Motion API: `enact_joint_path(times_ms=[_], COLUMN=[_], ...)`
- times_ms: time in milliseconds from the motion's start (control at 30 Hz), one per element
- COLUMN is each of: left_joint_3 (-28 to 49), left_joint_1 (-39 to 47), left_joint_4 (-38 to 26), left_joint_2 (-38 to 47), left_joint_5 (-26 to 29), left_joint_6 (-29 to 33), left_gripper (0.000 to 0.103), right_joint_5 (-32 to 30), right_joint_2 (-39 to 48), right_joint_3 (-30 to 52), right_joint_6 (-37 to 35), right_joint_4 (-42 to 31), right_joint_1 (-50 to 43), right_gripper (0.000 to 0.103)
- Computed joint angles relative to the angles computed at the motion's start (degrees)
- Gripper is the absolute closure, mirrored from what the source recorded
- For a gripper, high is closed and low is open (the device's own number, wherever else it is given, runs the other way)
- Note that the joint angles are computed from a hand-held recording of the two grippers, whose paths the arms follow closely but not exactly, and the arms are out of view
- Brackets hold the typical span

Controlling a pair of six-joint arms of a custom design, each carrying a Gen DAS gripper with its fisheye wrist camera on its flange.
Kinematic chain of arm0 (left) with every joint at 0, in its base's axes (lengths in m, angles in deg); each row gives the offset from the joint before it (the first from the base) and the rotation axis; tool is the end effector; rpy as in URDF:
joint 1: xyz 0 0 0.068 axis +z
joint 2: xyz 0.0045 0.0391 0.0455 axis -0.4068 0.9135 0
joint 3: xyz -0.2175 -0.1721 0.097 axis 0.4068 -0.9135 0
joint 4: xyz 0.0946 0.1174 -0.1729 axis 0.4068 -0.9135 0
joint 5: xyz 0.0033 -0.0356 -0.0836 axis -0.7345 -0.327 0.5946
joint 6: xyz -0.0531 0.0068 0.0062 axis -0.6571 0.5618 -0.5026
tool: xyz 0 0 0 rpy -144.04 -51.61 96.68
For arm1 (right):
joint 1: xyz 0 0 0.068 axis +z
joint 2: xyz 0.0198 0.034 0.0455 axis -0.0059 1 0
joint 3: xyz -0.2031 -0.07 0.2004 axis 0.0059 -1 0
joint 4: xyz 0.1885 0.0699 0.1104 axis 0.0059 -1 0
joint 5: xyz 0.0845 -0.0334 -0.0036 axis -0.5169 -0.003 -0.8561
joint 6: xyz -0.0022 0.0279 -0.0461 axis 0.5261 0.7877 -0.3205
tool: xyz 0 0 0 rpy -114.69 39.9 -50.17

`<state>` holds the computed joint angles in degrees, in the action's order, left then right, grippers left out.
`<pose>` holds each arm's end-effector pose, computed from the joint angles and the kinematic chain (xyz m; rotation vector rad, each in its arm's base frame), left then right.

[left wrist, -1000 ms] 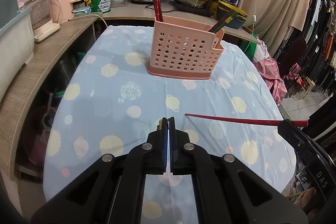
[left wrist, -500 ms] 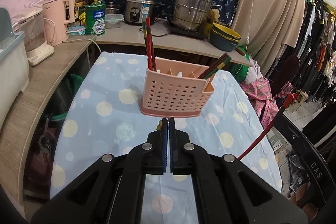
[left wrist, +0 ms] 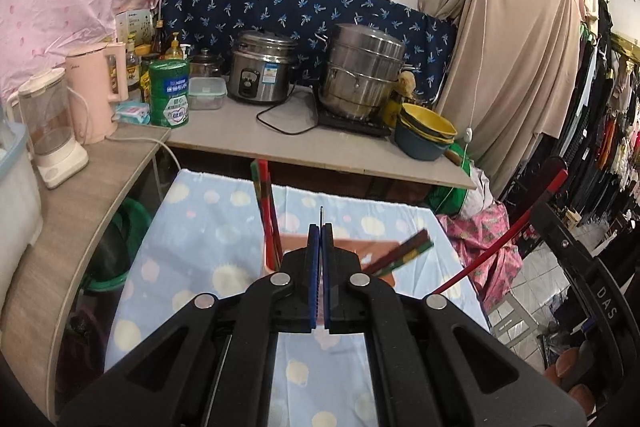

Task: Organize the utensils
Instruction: 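Carry the spoon and chopstick above the pink basket and lower them in, then open both tools to release the spoon and chopstick into the basket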

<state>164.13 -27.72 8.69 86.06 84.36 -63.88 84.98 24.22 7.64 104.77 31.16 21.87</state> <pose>0.3731 -0.0436 0.4174 0.5172 2.1391 -0.6114 0.2191 0.0683 0.4021 0.5451 1.7292 0.1310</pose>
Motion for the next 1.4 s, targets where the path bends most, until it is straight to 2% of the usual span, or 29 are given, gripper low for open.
enact_joint_path(times_ms=[300, 500, 900, 1200, 1300, 1400], left_joint_3=[15.7, 19.5, 14.7, 8.0, 7.4, 5.2], left_joint_1=[-2.7, -4.1, -5.7, -6.0, -6.0, -6.0], left_joint_4=[-3.6, -4.4, -2.4, 1.7, 1.9, 3.2], left_joint_2=[9.8, 14.6, 17.9, 15.6, 15.2, 14.1], left_joint_5=[-1.3, -3.3, -5.9, -7.7, -8.1, -8.3], left_joint_6=[-3.7, -4.3, -3.7, -3.4, -3.5, -3.7], left_gripper=[0.102, 0.102, 0.102, 0.101, 0.095, 0.081], right_joint_5=[-4.3, -6.9, -10.8, -12.6, -12.6, -12.1], right_joint_2=[8.1, 12.9, 17.4, 19.7, 19.8, 19.5], right_joint_3=[7.3, 7.7, 0.9, -0.1, 0.0, -0.3], right_joint_6=[-4.9, -4.9, -0.4, 0.8, 1.0, 1.3], right_joint_4=[6.9, 8.6, 11.3, 10.7, 10.2, 9.9], right_joint_1=[-6.8, -9.4, -9.4, -8.7, -8.3, -7.9], right_gripper=[0.096, 0.096, 0.096, 0.095, 0.089, 0.089])
